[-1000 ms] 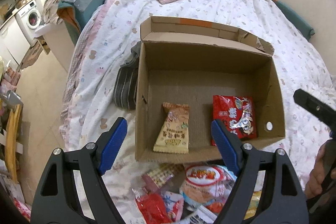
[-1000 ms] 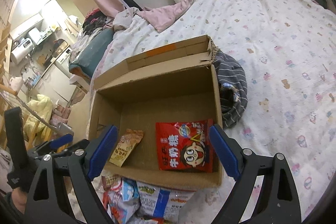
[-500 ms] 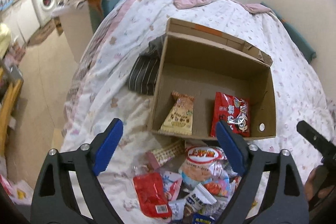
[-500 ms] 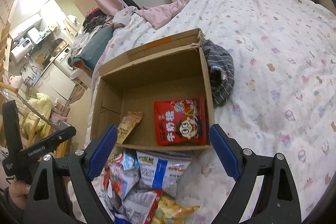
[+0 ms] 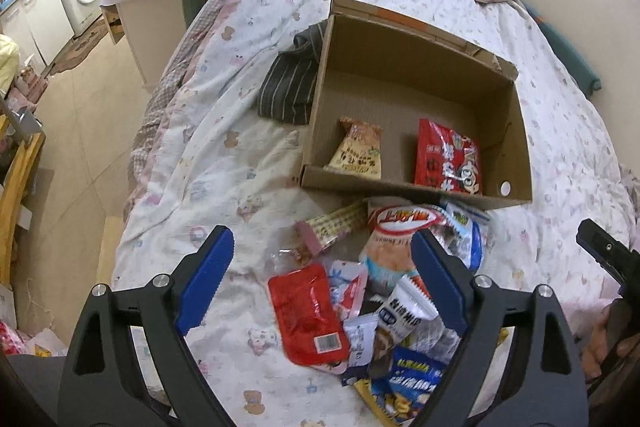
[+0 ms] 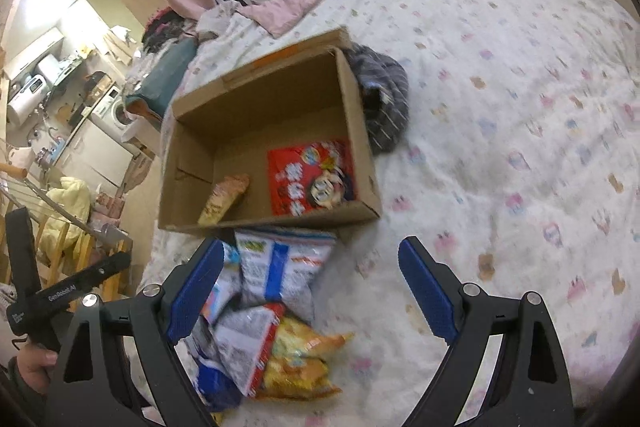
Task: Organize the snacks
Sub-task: 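Withdraw both tools from the box back toward the snack pile, then grasp the yellow chip bag with the right tool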
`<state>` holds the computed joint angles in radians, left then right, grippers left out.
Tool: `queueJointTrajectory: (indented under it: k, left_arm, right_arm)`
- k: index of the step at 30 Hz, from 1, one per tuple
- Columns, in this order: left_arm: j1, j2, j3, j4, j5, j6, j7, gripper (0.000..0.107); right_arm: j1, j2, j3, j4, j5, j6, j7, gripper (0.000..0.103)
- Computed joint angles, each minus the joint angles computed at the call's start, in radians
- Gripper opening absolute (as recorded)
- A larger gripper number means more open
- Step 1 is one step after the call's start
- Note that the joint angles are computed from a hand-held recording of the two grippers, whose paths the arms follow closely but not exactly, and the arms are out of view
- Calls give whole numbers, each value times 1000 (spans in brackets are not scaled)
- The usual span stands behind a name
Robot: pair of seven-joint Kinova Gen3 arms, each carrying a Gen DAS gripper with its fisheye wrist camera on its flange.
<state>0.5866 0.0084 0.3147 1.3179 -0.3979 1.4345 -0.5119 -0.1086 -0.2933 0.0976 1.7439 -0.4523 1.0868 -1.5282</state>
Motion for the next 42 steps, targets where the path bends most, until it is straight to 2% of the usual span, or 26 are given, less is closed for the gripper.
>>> queueJointTrajectory:
  k: [6,11,15,18,20,22,25,28,35,42]
  left_arm:
    - [-8,-22,-1,30,1,12,14,88]
    - [-22,-27,7,35,10,15,20,88]
    - [-29,-31,9,37,15,11,24,88]
    - [-33,-32,11,36,12,15,20,88]
    - [-38,-36,9,40,14,18,16,88]
    - [-45,-42,6,49,20,21,16,88]
    - [-62,-56,1,71,29,26,22,88]
    - [-81,-66,0,89,42,29,28,88]
    - [-105,-66,7,92,62,30,45,88]
    - [-110,-57,2,87,66,36,70,88]
  right_arm:
    - [24,-2,53,34,-21,79,19,92]
    - [55,56,33,35,-20,163,29,92]
    - [55,142,66,41,-146,254,95,92]
    - [69,188,5,32,-152,283,99,90]
    - [60,218,-42,23,-114,287,64,81]
    - [47,241,-74,18,-88,292,50,66]
    - [21,253,-109,6,-56,293,51,54]
    - [18,241,-109,2,-45,290,50,48]
    - [75,163,-52,-4,-83,269,70,46]
    - [125,87,64,37,-244,213,152,46]
